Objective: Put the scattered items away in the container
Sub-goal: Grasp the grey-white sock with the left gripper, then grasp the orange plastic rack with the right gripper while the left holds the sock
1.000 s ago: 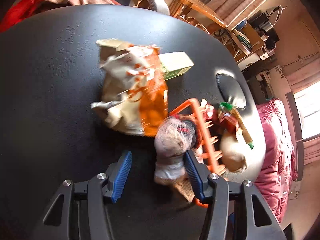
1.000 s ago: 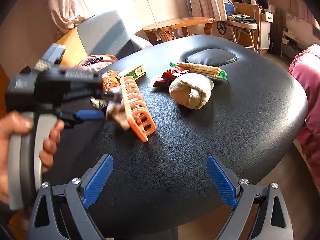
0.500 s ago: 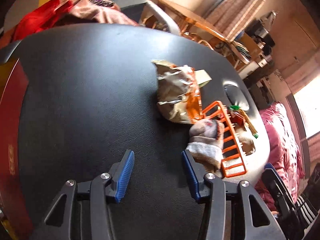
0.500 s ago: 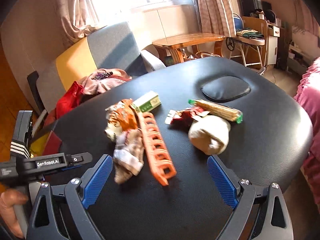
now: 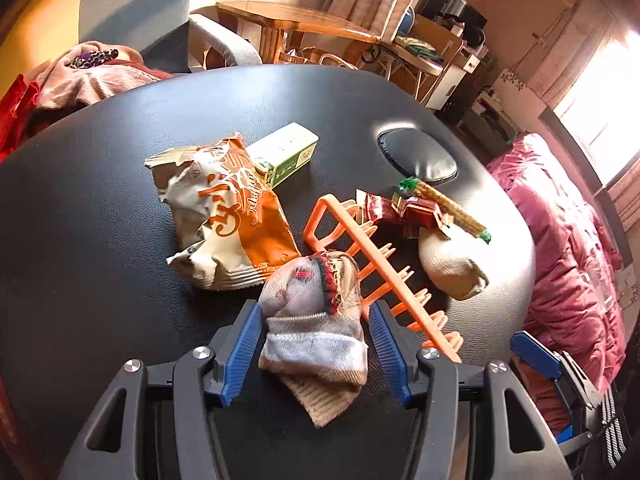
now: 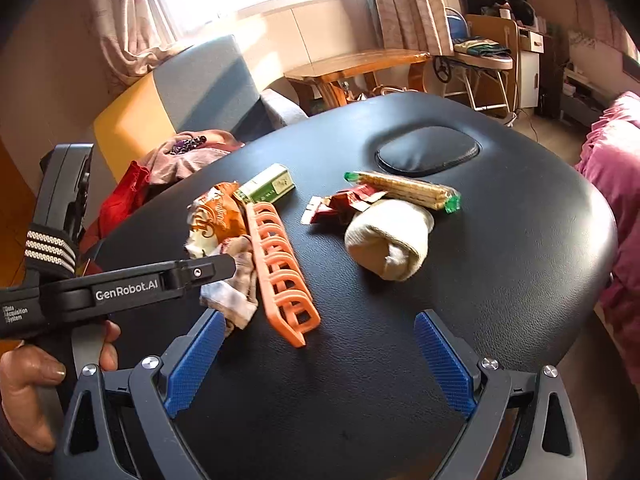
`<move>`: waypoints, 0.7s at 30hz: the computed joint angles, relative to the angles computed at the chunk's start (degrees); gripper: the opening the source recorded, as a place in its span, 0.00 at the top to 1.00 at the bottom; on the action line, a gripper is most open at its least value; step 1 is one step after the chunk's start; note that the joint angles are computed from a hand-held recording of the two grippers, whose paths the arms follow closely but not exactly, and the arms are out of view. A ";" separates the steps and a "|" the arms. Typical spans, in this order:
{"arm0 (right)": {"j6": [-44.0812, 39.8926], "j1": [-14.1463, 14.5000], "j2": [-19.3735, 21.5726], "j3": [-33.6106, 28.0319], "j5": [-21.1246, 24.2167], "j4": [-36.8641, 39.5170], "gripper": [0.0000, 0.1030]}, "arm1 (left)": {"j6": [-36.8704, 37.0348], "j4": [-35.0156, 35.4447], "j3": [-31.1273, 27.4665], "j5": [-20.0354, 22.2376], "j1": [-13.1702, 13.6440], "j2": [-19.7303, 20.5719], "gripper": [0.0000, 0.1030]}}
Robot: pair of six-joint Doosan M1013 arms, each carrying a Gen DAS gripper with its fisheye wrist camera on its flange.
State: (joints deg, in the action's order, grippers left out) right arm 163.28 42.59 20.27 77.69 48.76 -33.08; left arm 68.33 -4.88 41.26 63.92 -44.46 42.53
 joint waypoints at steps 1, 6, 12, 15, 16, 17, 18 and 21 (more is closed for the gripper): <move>0.06 -0.09 0.02 0.13 -0.03 0.18 0.06 | -0.15 0.67 -0.82 0.77 -0.20 0.64 0.45; 0.46 -0.16 -0.04 0.55 -0.26 0.19 0.06 | -1.05 2.20 -2.27 2.59 -0.47 2.27 0.51; -0.11 0.30 0.02 0.42 -0.04 -1.37 0.06 | -4.24 3.00 5.61 -1.42 0.08 -1.95 0.60; -3.65 0.45 0.60 -0.58 -1.04 -1.32 0.09 | -6.61 2.41 11.00 -4.02 0.64 -5.09 0.60; -5.19 0.47 0.84 -1.00 -1.52 -1.15 0.11 | -7.43 2.76 13.05 -5.00 0.69 -6.31 0.60; -8.16 0.23 1.24 -1.69 -2.51 0.13 0.18 | -8.28 3.17 15.08 -5.95 0.73 -7.53 0.60; -10.51 0.04 1.74 -2.50 -2.75 1.18 0.23 | -8.95 3.39 16.79 -6.74 0.80 -8.57 0.60; -16.35 -0.60 3.89 -5.90 -1.80 3.20 0.25 | -10.94 4.02 21.57 -8.91 1.03 -11.54 0.60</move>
